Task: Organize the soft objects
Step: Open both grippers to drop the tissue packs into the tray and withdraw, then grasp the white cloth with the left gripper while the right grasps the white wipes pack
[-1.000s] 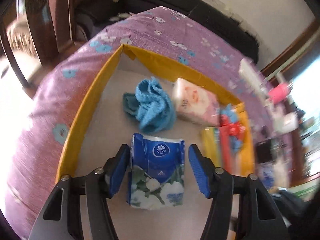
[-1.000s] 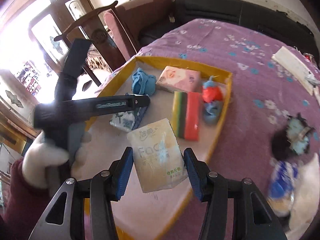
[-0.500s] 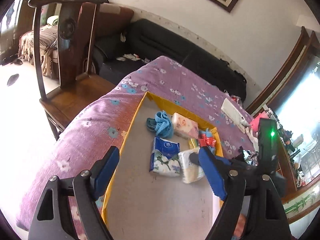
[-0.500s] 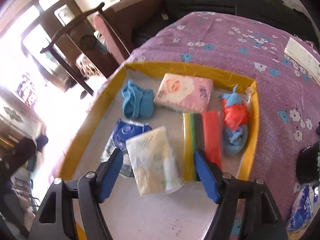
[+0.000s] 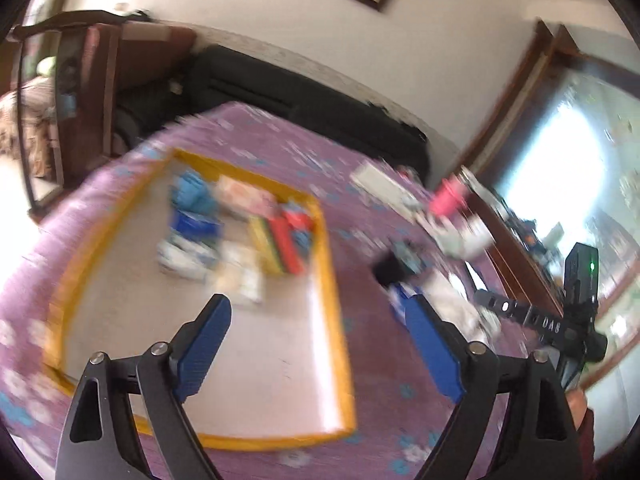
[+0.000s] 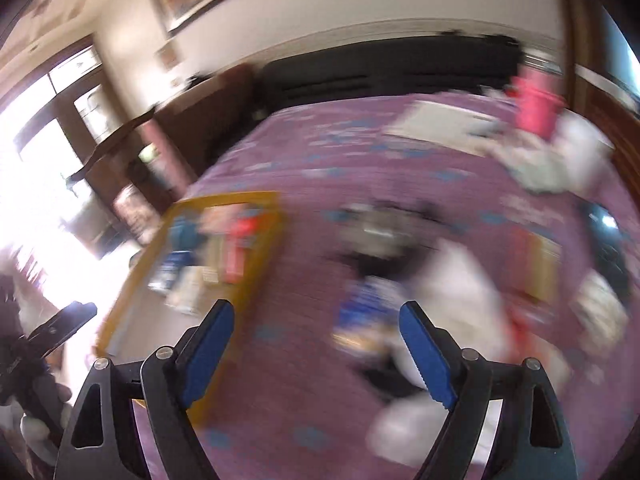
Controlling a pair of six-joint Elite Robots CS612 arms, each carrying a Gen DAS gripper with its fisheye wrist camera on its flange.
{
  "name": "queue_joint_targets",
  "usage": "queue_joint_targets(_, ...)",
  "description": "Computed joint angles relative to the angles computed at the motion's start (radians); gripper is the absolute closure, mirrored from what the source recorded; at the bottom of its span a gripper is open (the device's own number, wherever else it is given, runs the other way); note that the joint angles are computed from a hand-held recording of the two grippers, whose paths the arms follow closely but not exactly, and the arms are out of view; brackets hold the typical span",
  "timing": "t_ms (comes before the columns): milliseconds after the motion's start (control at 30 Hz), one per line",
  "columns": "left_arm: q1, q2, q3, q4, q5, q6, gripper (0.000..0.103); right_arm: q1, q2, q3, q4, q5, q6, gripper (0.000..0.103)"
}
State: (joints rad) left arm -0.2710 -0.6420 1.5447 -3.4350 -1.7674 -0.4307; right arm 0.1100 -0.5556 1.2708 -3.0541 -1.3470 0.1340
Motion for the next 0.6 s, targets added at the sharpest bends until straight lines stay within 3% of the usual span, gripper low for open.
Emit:
queue_joint_targets(167,-0.048,0.015,-0.016,0.093,-0.042,0.046,0.015,-0.054,-0.034,0.1,-0.028,0.018,0.069,0.015)
queue_joint_targets(367,-0.071,0.008,-0.014,0.143,-0.019,0.041,0.015,-0.096,-0.013,0.107,-0.09,0.202,0.095,0.014)
queue_joint_targets(467,-0.074,-0.005,0.003,0.132,0.009,0.037,0.015,-0.105,0.024,0.056,-0.035,0.32,0.113,0.013)
queue_joint_targets(600,-0.075,-0.014,0.019,0.123,0.046,0.038,0.015,-0.09,0.045,0.018,0.131,0.408,0.012,0.013)
